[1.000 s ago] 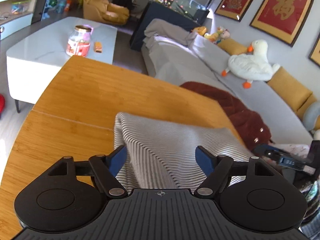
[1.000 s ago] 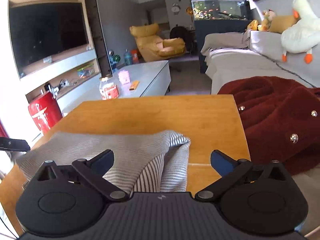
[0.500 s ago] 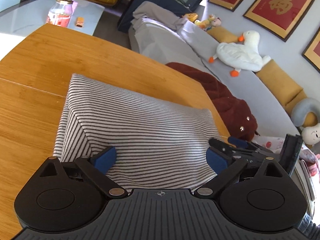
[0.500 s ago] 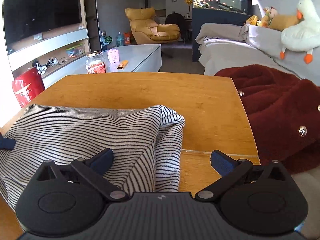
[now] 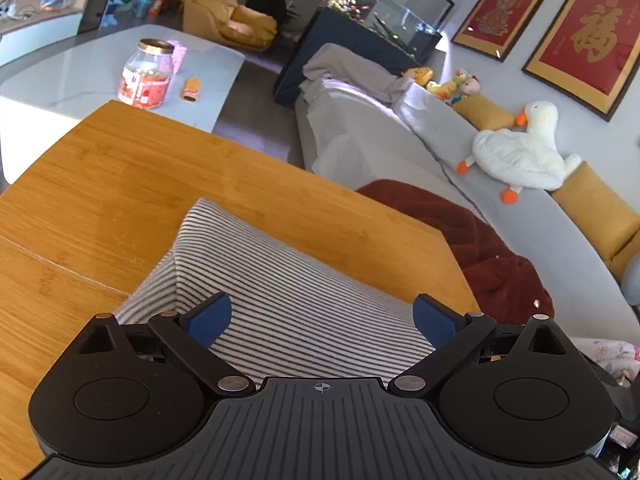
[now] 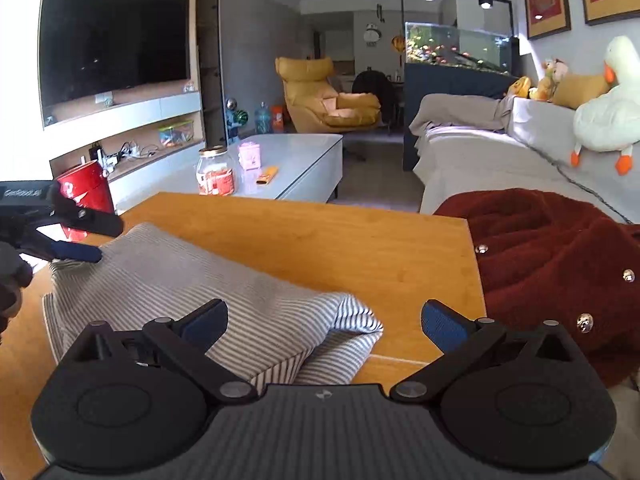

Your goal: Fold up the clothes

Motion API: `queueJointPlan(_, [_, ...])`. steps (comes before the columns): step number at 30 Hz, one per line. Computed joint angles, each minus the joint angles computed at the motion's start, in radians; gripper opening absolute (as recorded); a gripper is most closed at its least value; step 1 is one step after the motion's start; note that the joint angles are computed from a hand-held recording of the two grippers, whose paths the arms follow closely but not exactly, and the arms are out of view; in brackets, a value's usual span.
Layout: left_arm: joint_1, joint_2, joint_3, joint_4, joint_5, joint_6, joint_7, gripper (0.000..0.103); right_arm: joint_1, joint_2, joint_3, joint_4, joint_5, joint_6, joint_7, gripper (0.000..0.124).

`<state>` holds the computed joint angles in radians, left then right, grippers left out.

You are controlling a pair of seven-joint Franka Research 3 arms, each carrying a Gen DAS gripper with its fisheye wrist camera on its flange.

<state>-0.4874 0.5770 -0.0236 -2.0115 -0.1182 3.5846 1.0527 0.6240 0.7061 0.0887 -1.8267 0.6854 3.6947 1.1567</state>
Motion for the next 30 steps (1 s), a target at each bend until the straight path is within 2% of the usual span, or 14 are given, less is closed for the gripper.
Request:
queueJointPlan(3, [0.026,-0.016,-0.058,-0.025,0.046,0.007,-0.026,0.101,0.01,0.035,-0.02,0.064,0.053,-0.056,0.009,0.103])
queueJointPlan(6, [0.062,-0.019,-0.111,-0.039,0.115,-0.003,-0.066,0.101,0.107,0.066,-0.132,0.127,0.164,-0.142,-0.06,0.103])
queueJointPlan(8, [0.064,-0.016,-0.118,-0.042,0.152,-0.02,-0.072,0.101,0.16,0.076,-0.195,0.141,0.201,-0.183,-0.099,0.103])
queueJointPlan(10, [0.01,-0.012,-0.071,-0.035,0.127,-0.056,-0.054,0.101,0.222,0.089,-0.271,0.153,0.231,-0.228,-0.124,0.103])
queueJointPlan(11, [0.008,-0.007,-0.069,-0.032,0.128,-0.062,-0.058,0.101,0.237,0.089,-0.29,0.151,0.229,-0.246,-0.121,0.103])
queueJointPlan(15, [0.074,0.019,-0.113,-0.023,0.19,-0.042,-0.097,0.101,0.25,0.068,-0.298,0.111,0.188,-0.269,-0.078,0.103])
queueJointPlan(17, [0.115,0.033,-0.138,-0.015,0.24,-0.032,-0.114,0.101,0.256,0.054,-0.29,0.077,0.16,-0.247,-0.06,0.103])
queueJointPlan(19, [0.125,0.042,-0.135,-0.002,0.27,-0.035,-0.113,0.101,0.241,0.035,-0.259,0.043,0.131,-0.222,-0.046,0.103])
queueJointPlan(20, [0.107,0.042,-0.114,0.006,0.264,-0.045,-0.103,0.101,0.22,0.023,-0.23,0.027,0.113,-0.211,-0.039,0.103])
queueJointPlan(23, [0.045,0.044,-0.046,0.03,0.231,-0.076,-0.065,0.101,0.097,-0.019,-0.088,-0.029,0.004,-0.19,-0.006,0.103])
queueJointPlan(25, [-0.008,0.04,0.008,0.039,0.188,-0.099,-0.043,0.101,-0.013,-0.046,0.028,-0.076,-0.124,-0.168,0.022,0.103])
queueJointPlan(26, [-0.024,0.038,0.024,0.04,0.175,-0.109,-0.035,0.101,-0.051,-0.057,0.065,-0.095,-0.179,-0.149,0.036,0.103])
queueJointPlan(28, [-0.026,0.034,0.025,0.039,0.174,-0.117,-0.025,0.101,-0.072,-0.073,0.08,-0.117,-0.229,-0.1,0.059,0.103])
queueJointPlan(30, [-0.032,0.032,0.03,0.038,0.171,-0.12,-0.017,0.101,-0.027,-0.075,0.029,-0.1,-0.172,-0.059,0.064,0.103])
